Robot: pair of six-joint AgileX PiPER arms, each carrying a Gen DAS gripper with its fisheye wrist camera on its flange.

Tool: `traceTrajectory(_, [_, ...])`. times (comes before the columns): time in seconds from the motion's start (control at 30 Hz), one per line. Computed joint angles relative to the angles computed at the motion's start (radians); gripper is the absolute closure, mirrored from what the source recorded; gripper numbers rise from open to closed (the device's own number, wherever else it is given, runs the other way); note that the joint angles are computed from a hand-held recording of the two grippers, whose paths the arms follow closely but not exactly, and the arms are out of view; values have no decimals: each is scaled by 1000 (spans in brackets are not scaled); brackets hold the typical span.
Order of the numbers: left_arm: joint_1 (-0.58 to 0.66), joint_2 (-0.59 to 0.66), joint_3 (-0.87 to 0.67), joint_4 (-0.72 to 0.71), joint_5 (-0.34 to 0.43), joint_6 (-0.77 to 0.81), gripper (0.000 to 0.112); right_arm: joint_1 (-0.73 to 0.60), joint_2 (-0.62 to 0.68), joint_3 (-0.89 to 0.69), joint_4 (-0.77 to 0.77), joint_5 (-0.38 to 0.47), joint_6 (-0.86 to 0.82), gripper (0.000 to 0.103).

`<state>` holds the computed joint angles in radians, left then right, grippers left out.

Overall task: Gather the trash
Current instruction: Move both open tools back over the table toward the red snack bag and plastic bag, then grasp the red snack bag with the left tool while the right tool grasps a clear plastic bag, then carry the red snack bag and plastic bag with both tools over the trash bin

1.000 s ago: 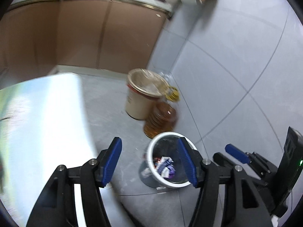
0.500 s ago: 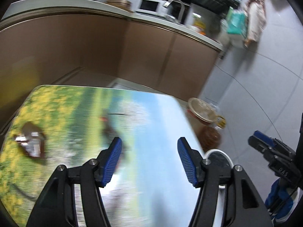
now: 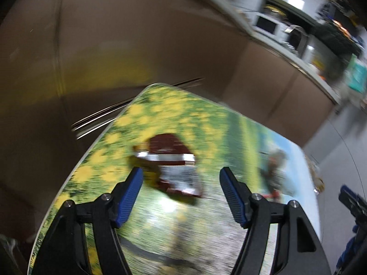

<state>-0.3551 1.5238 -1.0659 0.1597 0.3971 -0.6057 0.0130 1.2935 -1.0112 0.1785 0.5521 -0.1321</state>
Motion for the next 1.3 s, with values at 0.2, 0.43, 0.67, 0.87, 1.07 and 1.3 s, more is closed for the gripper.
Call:
traceTrajectory(0.2, [93, 138, -53, -128, 0, 112, 45, 55, 234, -114, 66, -48, -36, 35])
traceTrajectory(0.43, [76, 223, -117, -56, 25, 62, 59, 67, 463, -272, 74, -23, -52, 37])
traceTrajectory(0.67, [51, 248, -143, 2, 40, 25, 85, 77, 559, -335, 76, 23, -71, 76])
traceTrajectory(0.87, [38, 212, -114, 57, 30, -28, 105, 60, 527, -287, 138, 3, -145, 90])
traceTrajectory(1.07, [-15, 116, -80, 160, 61, -119, 106, 24, 391, -201, 215, 13, -247, 90])
traceTrajectory(1.3, [-147, 8, -79, 314, 164, -272, 106, -53, 201, -87, 315, 48, -357, 90])
